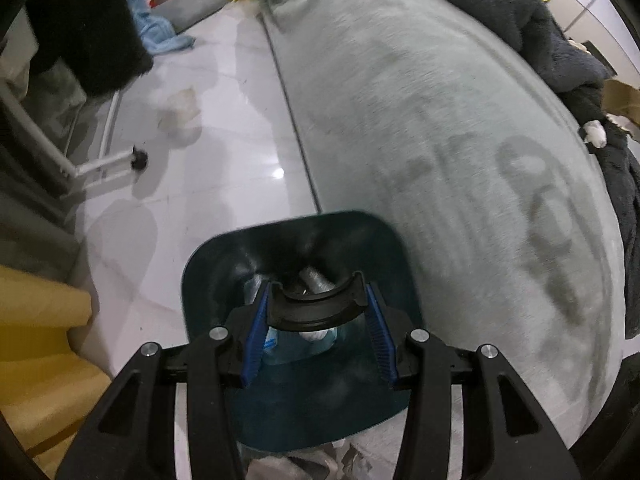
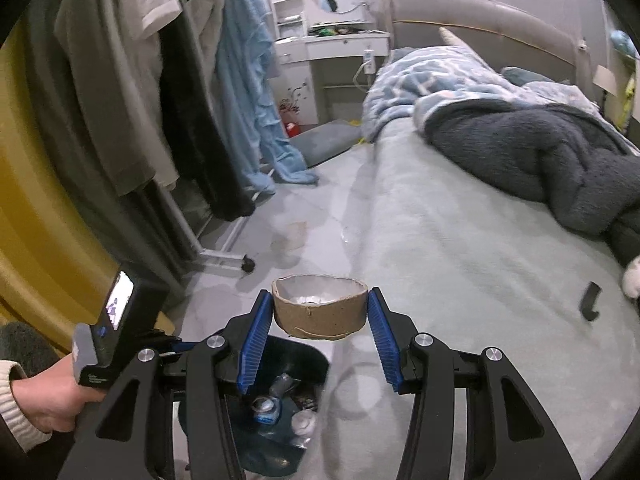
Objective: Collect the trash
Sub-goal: 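Carry the black piece and tape roll in both tools over the teal bin, then open the left tool to drop the black piece while the right tool drops the tape roll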
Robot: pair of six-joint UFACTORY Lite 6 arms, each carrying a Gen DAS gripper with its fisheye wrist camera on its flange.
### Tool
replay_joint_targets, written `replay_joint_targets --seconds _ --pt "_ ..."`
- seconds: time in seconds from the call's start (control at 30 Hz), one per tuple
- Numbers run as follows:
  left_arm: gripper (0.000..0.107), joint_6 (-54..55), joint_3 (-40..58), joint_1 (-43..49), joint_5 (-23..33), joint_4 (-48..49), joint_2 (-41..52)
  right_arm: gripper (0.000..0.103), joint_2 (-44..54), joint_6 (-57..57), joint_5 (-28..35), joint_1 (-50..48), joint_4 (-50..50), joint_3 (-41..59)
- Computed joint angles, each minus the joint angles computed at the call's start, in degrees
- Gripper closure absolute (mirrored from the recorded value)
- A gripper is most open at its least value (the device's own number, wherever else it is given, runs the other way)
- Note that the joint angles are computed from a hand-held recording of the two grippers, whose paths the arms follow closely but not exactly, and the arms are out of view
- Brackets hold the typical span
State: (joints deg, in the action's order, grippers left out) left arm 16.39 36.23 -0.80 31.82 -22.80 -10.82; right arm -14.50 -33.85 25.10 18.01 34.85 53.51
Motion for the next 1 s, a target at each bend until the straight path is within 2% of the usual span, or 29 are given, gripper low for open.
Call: replay_joint_targets --seconds 0.17,0.43,0.6,1.0 --pt "0.058 7.25 -2.16 5.58 0.15 -3.56 3.02 0.053 3.56 3.44 -2.27 5.19 -2.71 0.83" --pt "0.057 14.79 -3.9 9.31 1.0 -6.45 7.08 0.053 11.58 1.08 -3.81 8.88 1.92 0.46" --pt "0.048 18.99 -4.55 11.84 2.02 -7.99 8.49 0.053 17.73 2.35 -4.93 10.79 0.67 1.73" --pt "0.041 21.04 -3.36 16.59 4.6 -4.79 -0.66 0.053 31.22 5.54 -6.95 15.09 -0.8 5.26"
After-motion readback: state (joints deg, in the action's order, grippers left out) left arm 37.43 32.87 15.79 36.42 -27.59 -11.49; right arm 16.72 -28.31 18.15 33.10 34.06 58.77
